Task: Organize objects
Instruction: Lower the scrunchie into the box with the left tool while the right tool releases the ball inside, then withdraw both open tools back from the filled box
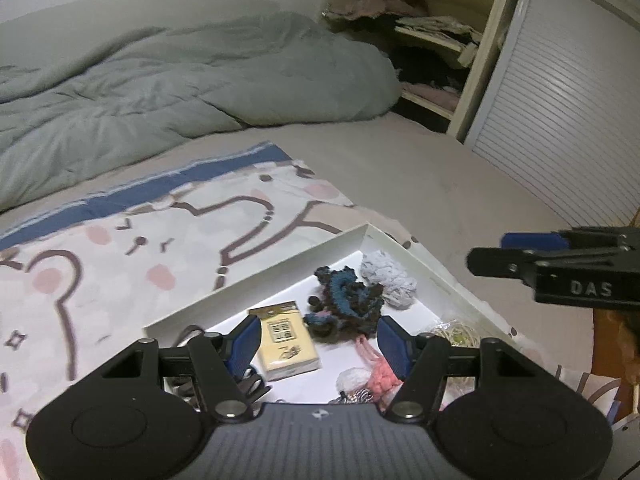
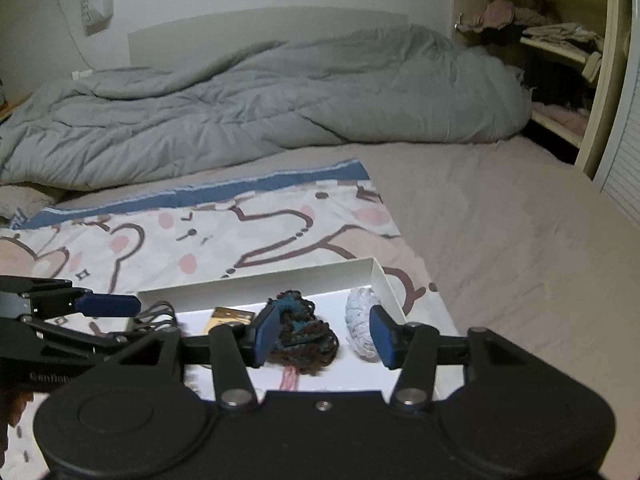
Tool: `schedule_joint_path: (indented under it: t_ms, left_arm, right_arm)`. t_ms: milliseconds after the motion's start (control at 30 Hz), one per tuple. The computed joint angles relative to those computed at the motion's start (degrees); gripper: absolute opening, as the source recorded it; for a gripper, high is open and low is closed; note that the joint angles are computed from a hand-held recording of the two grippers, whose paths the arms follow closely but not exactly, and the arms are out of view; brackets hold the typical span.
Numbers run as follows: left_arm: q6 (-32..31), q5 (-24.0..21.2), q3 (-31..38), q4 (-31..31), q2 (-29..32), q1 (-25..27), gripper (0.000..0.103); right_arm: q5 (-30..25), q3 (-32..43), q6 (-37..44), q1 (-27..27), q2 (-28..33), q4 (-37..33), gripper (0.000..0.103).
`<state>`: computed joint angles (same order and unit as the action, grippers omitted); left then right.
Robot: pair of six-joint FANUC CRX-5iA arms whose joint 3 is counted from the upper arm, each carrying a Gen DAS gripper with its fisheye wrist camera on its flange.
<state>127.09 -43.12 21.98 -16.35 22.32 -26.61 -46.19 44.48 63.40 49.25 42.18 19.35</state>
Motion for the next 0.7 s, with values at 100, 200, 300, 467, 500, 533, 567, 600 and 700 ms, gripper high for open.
schedule_joint_path:
  t_ms: [100, 200, 300, 467, 500, 533, 567, 600, 700]
  left_arm:
    - [3.44, -2.50, -0.14, -3.83, -2.17, -1.34, 0.067]
    - [6.83, -4.41, -0.59, -7.59, -4.35, -2.78, 0.082]
    - [11.51, -6.16, -1.44, -12.51, -6.67, -4.80, 0.096]
    - [16.32, -8.58, -3.32, -17.14, -9.98, -7.23, 0.103]
    - [17.46, -8.84, -3.81, -18.08, -10.61, -7.75, 0.103]
    - [18.65, -9.19, -4.32, -18.77, -11.28, -8.18, 0.103]
    - [18.61, -9.93, -4.44, -18.25, -11.60, -8.19, 0.103]
    - [18.61, -11.25, -4.16, -17.81, -11.66, -8.35, 0.103]
    - [20.27, -12.82, -4.82, -19.03, -12.54, -9.35, 0.103]
  right_arm:
    - [2.64, -4.86, -2.38, 0.60, -3.30, 1.47, 0.054]
    - [4.95, -9.53, -5.73, 1.35, -6.26, 3.42, 0.061]
    - [7.23, -14.53, -10.05, 2.24, -9.02, 7.20, 0.068]
    - [9.74, -21.12, -16.07, 3.42, -12.82, 12.08, 0.076]
    - [10.26, -22.44, -17.45, 3.65, -13.49, 13.48, 0.081]
    - [10.82, -23.82, -18.93, 3.83, -14.17, 14.93, 0.083]
    - [11.36, -25.08, -20.16, 3.99, -14.81, 16.13, 0.088]
    - [11.73, -26.10, -21.24, 4.16, -15.32, 17.12, 0.093]
    - [12.58, -29.07, -23.82, 4.64, -16.87, 19.53, 0.096]
